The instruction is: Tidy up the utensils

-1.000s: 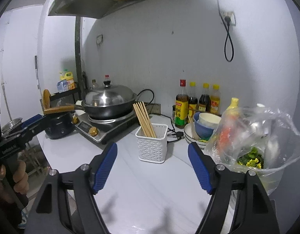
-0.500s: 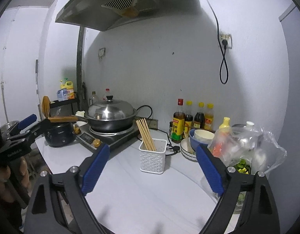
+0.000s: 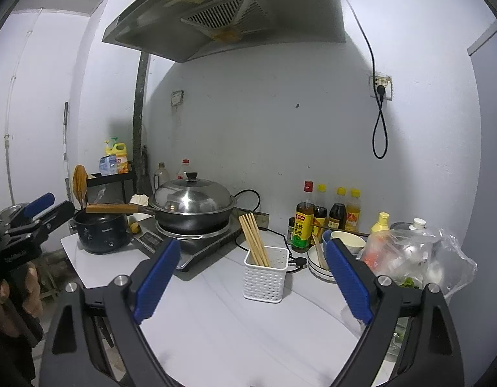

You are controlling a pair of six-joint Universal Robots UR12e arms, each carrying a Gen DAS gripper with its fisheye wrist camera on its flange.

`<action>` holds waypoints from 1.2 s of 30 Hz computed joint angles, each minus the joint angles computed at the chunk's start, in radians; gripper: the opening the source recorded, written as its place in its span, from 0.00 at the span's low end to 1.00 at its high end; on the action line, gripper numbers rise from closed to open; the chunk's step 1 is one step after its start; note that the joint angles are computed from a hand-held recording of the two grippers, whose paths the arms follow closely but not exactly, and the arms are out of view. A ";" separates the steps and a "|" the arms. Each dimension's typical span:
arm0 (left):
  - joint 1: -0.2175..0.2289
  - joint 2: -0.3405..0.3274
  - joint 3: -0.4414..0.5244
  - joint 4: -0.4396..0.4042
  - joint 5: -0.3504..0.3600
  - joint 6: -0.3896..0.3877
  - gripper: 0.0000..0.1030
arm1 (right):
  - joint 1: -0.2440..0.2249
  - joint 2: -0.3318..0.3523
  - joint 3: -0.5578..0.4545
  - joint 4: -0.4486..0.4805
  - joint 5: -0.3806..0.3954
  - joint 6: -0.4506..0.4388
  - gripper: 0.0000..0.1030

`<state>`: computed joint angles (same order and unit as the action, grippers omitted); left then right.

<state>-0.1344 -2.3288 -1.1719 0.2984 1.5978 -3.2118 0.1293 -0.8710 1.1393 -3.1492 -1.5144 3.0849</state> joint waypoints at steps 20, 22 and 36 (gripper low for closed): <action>0.005 -0.001 0.006 -0.043 -0.007 -0.022 1.00 | 0.010 0.018 -0.027 0.025 -0.002 -0.008 0.88; 0.006 0.000 0.005 -0.045 -0.011 -0.021 1.00 | 0.010 0.018 -0.028 0.024 -0.003 -0.008 0.88; 0.003 -0.009 0.020 -0.059 -0.026 -0.006 1.00 | 0.002 0.021 -0.026 0.029 -0.002 0.000 0.88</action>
